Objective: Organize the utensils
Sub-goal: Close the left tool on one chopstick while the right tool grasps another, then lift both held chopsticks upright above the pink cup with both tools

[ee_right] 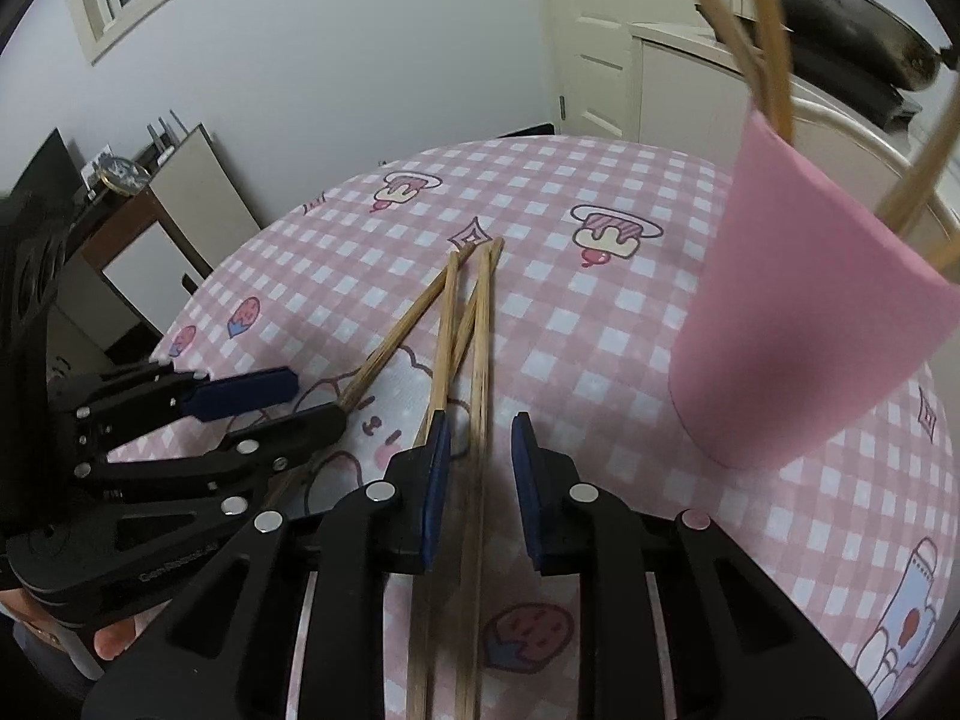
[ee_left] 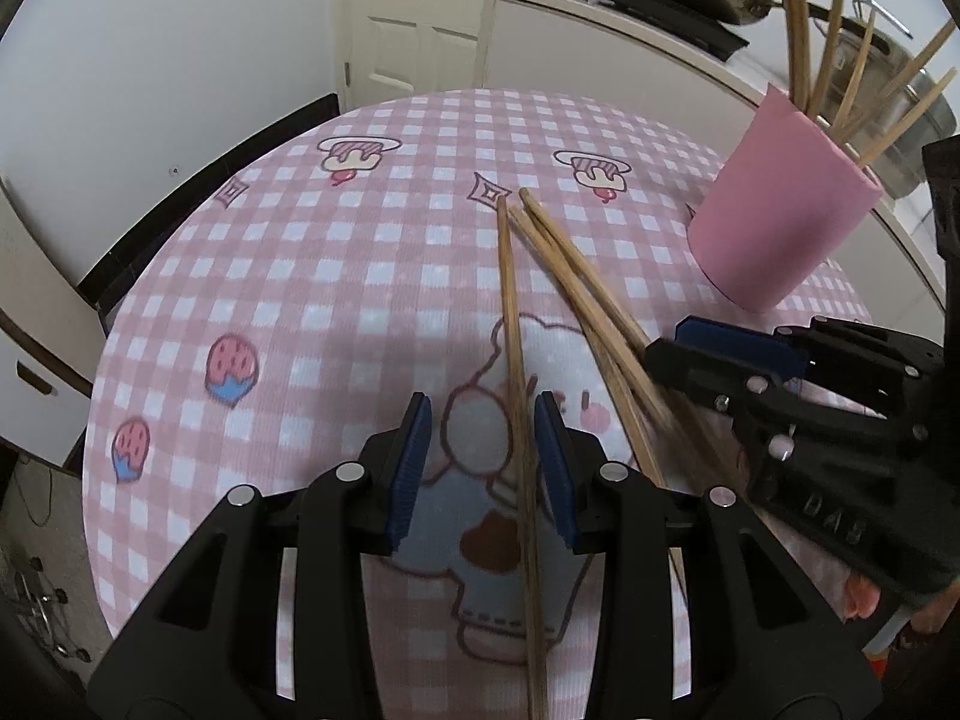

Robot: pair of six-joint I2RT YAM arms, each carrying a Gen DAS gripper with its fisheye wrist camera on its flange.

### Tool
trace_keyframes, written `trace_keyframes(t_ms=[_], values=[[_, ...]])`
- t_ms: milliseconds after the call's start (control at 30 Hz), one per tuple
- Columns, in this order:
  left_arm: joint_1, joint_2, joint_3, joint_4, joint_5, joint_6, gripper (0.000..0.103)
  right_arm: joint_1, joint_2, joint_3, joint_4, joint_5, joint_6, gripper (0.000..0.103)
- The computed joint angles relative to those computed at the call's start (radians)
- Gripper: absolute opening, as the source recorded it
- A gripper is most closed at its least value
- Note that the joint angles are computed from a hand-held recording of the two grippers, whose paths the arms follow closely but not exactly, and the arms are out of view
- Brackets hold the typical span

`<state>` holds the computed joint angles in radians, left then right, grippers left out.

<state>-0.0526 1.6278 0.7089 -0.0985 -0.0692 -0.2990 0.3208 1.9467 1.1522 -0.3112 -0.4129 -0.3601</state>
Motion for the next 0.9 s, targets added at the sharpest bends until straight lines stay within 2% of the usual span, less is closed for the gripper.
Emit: trace_keyframes(t_ms=[133, 367, 567, 667, 800, 900], values=[[-0.01, 0.005, 0.019, -0.035, -0.005, 0.005, 0.036, 0.01, 0.014, 0.019, -0.01, 0.004, 0.005, 0.019], [0.035, 0.1, 0.141, -0.089, 0.03, 0.042, 0.036, 0.021, 0.072, 0.084, -0.033, 0.034, 0.019, 0.018], [0.046, 0.164, 0.215, -0.108, 0.021, 0.052, 0.036, 0.033, 0.083, 0.103, -0.029, 0.059, 0.029, 0.009], [0.031, 0.178, 0.223, -0.098, -0.01, 0.053, 0.026, 0.033, 0.085, 0.107, -0.03, 0.057, 0.032, 0.006], [0.037, 0.184, 0.229, -0.089, 0.001, 0.048, 0.008, 0.03, 0.084, 0.106, -0.027, 0.046, 0.036, 0.005], [0.071, 0.159, 0.196, -0.063, 0.048, 0.043, 0.006, 0.016, 0.065, 0.088, -0.028, 0.014, 0.031, 0.005]])
